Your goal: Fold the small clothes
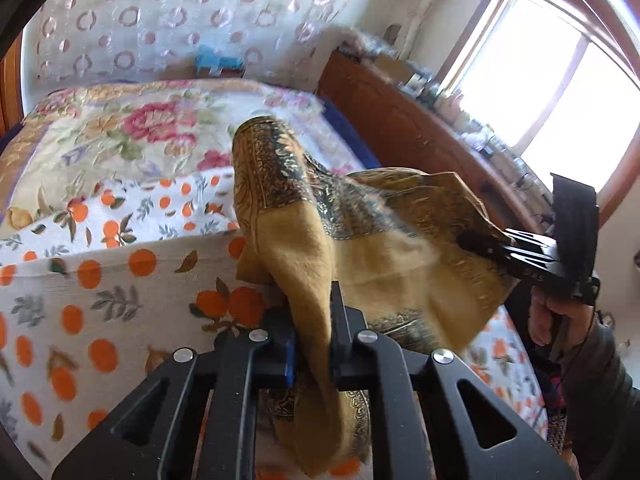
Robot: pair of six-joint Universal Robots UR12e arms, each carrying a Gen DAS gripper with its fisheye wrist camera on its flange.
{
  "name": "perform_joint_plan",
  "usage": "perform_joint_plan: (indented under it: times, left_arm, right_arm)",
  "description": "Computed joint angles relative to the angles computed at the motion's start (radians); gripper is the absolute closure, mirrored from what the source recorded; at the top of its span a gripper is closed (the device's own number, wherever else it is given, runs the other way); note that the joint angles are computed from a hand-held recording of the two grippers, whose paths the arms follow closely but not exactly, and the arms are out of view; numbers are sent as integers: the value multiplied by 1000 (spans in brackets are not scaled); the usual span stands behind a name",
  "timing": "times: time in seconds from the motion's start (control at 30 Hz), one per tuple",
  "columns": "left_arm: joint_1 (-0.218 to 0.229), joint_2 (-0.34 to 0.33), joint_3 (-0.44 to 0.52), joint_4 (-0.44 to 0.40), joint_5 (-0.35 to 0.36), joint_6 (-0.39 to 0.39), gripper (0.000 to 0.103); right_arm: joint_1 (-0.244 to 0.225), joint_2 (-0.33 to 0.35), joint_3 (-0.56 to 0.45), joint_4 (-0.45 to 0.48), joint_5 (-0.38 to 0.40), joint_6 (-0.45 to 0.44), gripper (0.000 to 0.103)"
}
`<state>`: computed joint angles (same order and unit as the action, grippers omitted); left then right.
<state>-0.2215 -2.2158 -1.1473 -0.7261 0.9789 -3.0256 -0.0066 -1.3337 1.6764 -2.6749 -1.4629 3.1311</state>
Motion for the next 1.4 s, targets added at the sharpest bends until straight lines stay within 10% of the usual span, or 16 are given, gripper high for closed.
perform_joint_plan:
  times: [0.3,0.63,1.23,1.4]
  left_arm:
    - [93,177,-228,255,-42,-54,90]
    - [238,320,-462,477,49,-198,90]
    - [266,316,-562,558,164,-303,91]
    - [260,313,-568,526,255,-275,91]
  right_arm:
    - [100,-11,-40,-116,25,-92,94]
    - [238,154,-290,-74,124,-213,94]
    - [316,522,-866,284,81,-350,91]
    - [323,579,-939,298,36,-272,61]
